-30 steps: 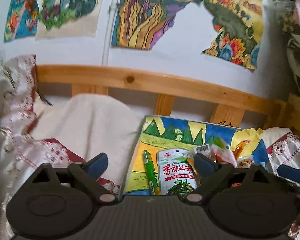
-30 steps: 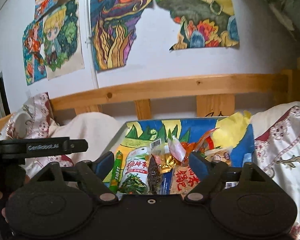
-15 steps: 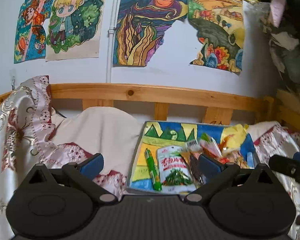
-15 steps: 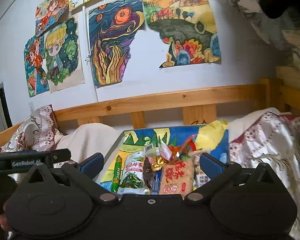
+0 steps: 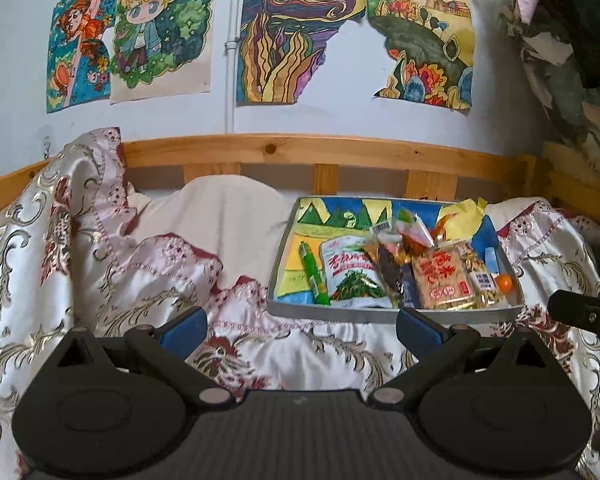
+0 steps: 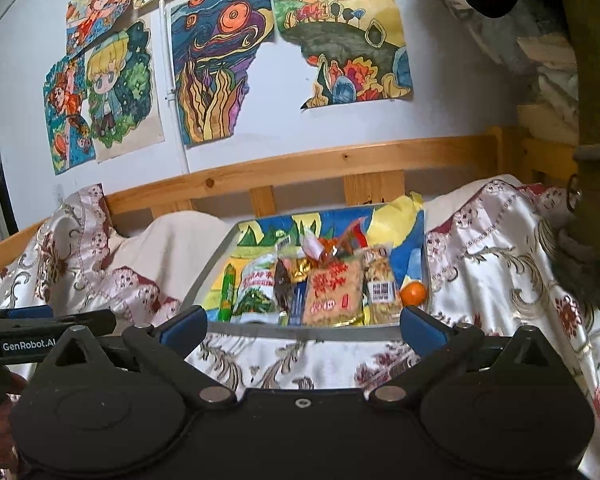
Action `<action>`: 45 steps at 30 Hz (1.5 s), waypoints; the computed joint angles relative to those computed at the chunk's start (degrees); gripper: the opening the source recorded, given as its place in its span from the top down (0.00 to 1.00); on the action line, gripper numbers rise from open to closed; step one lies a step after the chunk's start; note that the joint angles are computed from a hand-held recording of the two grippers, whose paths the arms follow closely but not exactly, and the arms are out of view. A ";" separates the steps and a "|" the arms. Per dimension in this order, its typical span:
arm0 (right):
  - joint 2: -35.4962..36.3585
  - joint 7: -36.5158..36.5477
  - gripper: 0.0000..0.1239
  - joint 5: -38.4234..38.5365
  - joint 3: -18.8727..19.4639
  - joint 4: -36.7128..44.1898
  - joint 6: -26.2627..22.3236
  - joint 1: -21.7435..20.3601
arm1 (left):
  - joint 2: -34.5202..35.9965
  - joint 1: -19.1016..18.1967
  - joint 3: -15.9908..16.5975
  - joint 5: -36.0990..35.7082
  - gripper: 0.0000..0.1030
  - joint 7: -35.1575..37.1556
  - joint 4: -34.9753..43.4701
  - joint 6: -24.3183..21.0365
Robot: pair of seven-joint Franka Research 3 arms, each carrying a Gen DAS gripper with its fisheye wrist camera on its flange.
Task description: Organize snacks
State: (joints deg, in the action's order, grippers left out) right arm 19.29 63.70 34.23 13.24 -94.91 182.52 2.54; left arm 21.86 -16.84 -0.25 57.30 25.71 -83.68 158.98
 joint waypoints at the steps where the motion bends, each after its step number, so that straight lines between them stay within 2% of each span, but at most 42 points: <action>1: -0.33 -0.22 0.18 0.05 0.21 -0.59 0.18 -0.11 | -0.36 0.02 0.01 -0.01 0.01 -0.16 -0.58 0.03; 14: -2.56 -4.50 0.18 3.13 3.64 -4.17 0.86 -2.16 | -3.01 0.71 -0.92 2.15 0.01 -3.26 -4.32 -0.23; 28: -2.73 -5.91 0.18 5.43 2.58 -4.33 0.64 -1.04 | -3.11 1.17 -1.64 0.73 0.01 -1.91 -4.92 -0.45; 45: -2.34 -2.90 0.18 3.66 0.05 -4.04 -0.12 0.90 | -3.29 1.22 -1.68 0.30 0.01 -1.61 -5.35 -0.76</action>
